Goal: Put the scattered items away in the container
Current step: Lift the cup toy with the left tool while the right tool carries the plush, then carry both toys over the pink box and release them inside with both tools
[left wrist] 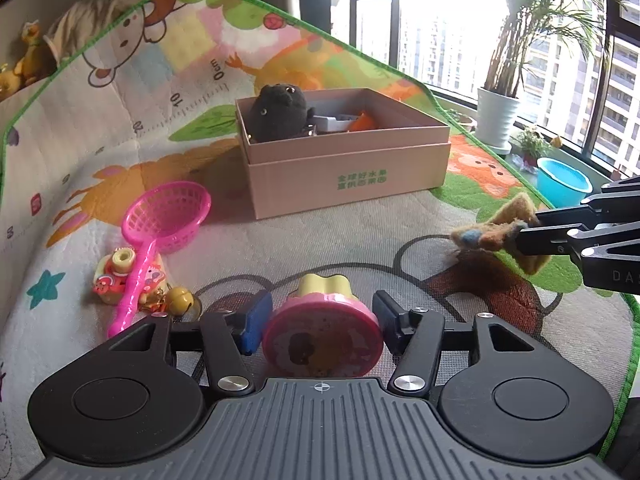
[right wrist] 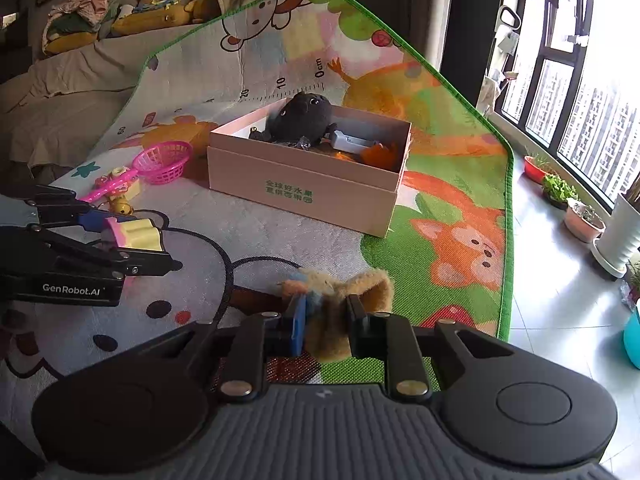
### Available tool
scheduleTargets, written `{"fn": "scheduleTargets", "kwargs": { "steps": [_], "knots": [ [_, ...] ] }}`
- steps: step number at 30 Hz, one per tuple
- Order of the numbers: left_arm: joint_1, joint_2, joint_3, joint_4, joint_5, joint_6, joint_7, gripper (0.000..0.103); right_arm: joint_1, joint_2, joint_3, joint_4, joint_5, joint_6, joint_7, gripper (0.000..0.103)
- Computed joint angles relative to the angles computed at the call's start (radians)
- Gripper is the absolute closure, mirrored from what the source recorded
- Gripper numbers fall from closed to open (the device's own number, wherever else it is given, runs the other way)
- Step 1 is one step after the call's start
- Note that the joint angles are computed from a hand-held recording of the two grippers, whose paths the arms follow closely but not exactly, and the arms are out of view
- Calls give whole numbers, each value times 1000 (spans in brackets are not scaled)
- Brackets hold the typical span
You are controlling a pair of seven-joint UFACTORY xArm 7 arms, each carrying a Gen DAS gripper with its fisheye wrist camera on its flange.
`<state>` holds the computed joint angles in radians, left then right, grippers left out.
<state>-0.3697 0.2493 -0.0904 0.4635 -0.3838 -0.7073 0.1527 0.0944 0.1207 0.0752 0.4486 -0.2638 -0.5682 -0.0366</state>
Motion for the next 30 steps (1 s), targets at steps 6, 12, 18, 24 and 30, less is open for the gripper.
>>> {"fn": "scheduleTargets", "kwargs": {
  "steps": [6, 12, 18, 24, 30],
  "knots": [
    [6, -80, -13, -51, 35, 2, 21, 52, -36, -49, -13, -11, -94, 3, 59, 83],
    [7, -123, -29, -56, 27, 20, 45, 58, -75, -63, -25, 9, -267, 22, 207, 83],
    [10, -154, -41, -79, 21, 18, 47, 61, -64, -85, -32, -11, -243, 4, 185, 83],
    [15, -171, -50, -112, 10, -8, 45, 35, -64, -85, -41, -14, -263, -4, 201, 83],
    [-23, -70, -40, -37, -124, 31, 126, 6, -73, -59, -36, -4, -295, 8, 237, 83]
  ]
}}
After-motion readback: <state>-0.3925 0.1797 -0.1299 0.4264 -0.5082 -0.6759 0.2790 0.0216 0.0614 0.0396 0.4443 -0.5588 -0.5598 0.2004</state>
